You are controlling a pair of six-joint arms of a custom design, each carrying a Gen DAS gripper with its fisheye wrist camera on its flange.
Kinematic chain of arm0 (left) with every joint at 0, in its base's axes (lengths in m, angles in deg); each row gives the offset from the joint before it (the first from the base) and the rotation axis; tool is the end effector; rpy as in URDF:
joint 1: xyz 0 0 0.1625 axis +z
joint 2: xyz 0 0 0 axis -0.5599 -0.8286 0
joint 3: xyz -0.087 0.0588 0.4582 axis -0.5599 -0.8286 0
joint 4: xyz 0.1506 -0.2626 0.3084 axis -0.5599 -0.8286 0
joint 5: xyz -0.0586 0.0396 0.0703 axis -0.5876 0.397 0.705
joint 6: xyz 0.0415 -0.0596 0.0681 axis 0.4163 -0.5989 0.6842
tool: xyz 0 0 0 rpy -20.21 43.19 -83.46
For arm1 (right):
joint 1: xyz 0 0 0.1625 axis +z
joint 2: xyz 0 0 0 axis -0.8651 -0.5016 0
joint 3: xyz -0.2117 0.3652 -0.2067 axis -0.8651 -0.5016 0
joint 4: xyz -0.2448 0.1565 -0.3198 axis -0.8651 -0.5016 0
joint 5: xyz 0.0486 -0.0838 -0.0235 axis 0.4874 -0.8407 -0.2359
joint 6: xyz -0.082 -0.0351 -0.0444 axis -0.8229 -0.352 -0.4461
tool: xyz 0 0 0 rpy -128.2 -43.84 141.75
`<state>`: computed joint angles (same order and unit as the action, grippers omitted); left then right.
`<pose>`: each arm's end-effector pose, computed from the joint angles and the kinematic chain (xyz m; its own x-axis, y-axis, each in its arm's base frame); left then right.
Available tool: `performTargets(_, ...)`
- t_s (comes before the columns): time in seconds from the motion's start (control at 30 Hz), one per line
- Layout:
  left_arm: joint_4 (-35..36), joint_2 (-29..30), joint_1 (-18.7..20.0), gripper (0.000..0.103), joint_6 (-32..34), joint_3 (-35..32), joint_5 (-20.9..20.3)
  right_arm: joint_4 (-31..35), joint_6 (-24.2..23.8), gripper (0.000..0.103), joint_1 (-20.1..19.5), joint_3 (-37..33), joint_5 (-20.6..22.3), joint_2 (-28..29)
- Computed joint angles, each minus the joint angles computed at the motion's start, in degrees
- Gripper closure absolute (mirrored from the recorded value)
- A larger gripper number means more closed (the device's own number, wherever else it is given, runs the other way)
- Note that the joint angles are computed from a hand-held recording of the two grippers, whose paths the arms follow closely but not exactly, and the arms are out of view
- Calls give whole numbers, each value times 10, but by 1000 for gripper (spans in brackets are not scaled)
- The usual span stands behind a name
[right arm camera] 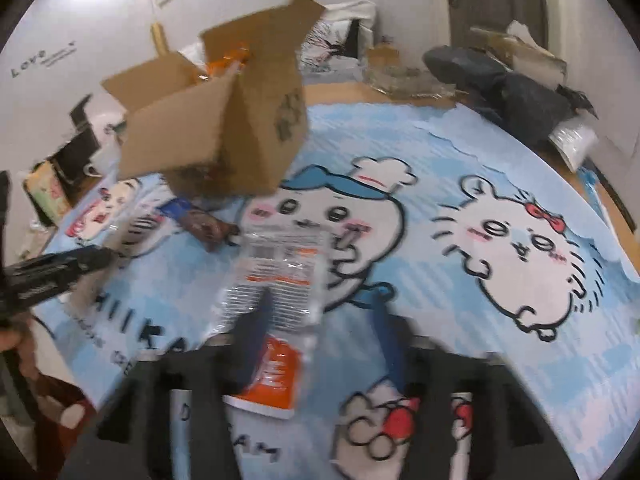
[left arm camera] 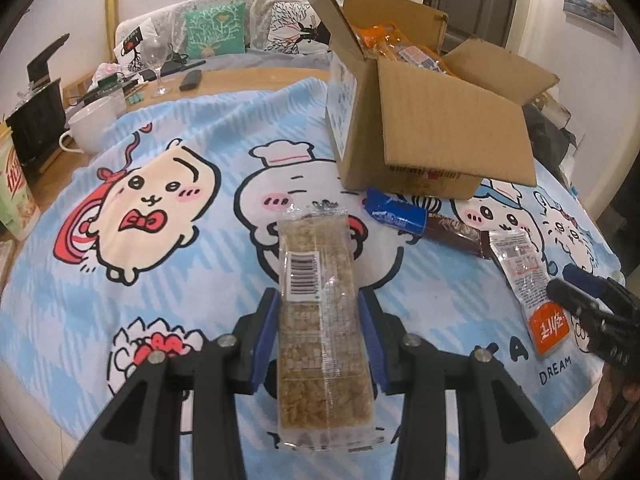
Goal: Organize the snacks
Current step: 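Lift both packets and carry them toward the box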
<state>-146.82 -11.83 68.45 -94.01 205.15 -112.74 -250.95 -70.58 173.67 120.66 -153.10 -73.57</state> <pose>-0.1280 -0.3443 0.2056 -0.7748 0.0488 -0.6303 0.4334 0.7668 -0.4734 0.2248 -0.3244 0.0987 -0.7634 -0.2014 0.6137 -0.5518 0.6974 -0.4574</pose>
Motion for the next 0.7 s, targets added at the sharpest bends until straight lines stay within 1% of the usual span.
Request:
performTargets(0.07, -7, 1, 1, 66, 4, 1, -2, 18, 6, 40, 7, -6, 3, 6)
performTargets(0.13, -16, 2, 3, 66, 11, 2, -5, 42, 9, 34, 15, -17, -2, 19)
performTargets(0.17, -20, 2, 5, 66, 14, 3, -7, 33, -3, 31, 25, -25, -19, 34)
performTargets(0.2, -23, 3, 6, 66, 16, 4, -8, 39, -11, 29, 31, -32, -29, 44)
performTargets(0.27, -30, 2, 9, 66, 20, 6, -11, 29, -26, 28, 42, -43, -54, 63)
performTargets(0.33, -34, 1, 9, 66, 22, 8, -13, 23, -28, 38, 43, -46, -54, 67)
performTargets(0.43, -41, -3, 9, 66, 26, 10, -16, 23, -35, 39, 42, -45, -54, 67)
performTargets(0.57, -44, -8, 5, 66, 29, 13, -16, 23, -26, 40, 42, -40, -51, 60)
performTargets(0.6, -44, -9, 5, 66, 30, 12, -15, 20, -26, 41, 44, -38, -51, 57)
performTargets(0.63, -43, -11, 3, 66, 30, 12, -15, 18, -26, 45, 45, -36, -50, 54)
performTargets(0.7, -44, -13, 1, 66, 31, 12, -14, 14, -24, 46, 47, -32, -47, 44)
